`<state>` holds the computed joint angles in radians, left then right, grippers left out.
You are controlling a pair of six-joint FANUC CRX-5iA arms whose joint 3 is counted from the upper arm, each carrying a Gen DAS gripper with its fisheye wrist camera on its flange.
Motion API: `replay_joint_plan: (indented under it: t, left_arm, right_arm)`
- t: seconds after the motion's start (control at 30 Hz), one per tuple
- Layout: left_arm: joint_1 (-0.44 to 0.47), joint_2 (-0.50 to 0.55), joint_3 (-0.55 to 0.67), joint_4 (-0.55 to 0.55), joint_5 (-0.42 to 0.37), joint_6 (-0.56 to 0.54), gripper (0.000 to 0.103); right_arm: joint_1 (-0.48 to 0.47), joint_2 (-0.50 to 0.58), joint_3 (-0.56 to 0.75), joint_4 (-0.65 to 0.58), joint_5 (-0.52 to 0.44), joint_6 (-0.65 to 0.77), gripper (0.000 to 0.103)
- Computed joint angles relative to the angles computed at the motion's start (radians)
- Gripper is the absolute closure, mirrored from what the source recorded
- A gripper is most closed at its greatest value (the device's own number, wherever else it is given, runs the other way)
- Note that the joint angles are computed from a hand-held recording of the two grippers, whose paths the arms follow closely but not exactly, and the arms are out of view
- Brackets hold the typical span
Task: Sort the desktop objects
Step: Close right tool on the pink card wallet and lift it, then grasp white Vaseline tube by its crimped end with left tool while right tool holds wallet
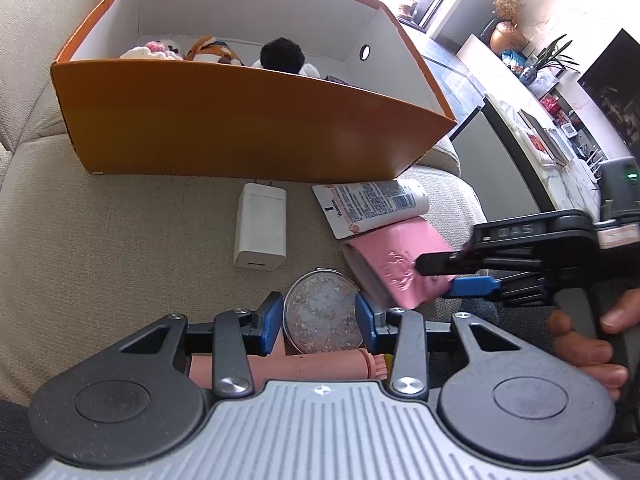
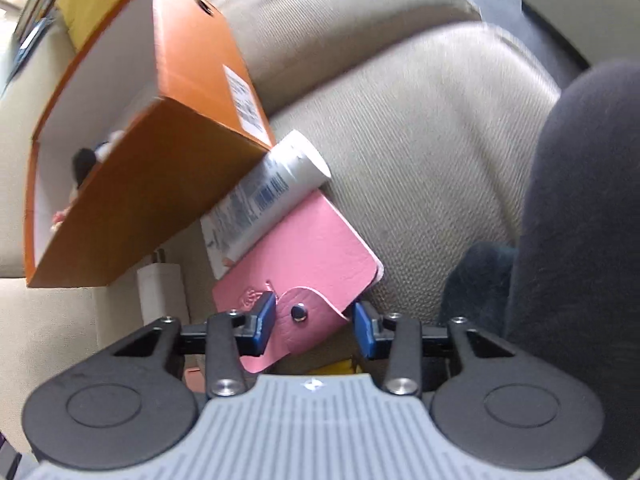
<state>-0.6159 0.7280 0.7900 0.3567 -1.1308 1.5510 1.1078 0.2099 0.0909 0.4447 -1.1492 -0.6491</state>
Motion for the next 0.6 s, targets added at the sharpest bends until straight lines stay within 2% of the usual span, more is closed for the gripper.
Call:
replay_joint_plan:
  t: [0.1, 0.23, 0.37, 0.6]
  left_arm:
    - [0.000, 0.004, 0.005, 0.003, 0.000, -0.002, 0.058]
    - [0.000, 0.010, 0.015, 0.007, -0.005, -0.006, 0.058]
    - [0.000, 0.013, 0.020, 0.005, -0.006, -0.002, 0.058]
    - [-0.008, 0.057, 0.091, 0.040, 0.028, -0.037, 0.058]
  right_arm:
    - [0.008, -0.016, -0.003, 0.045, -0.018, 0.013, 0.059]
    - [0.016, 0.019, 0.061, 0.102, -0.105, 0.085, 0.059]
    - [-0.017, -0.003, 0.037, 0.058, -0.045, 0.091, 0.059]
    - [-0.023, -0.001, 0.050, 0.029, -0.040, 0.118, 0.059]
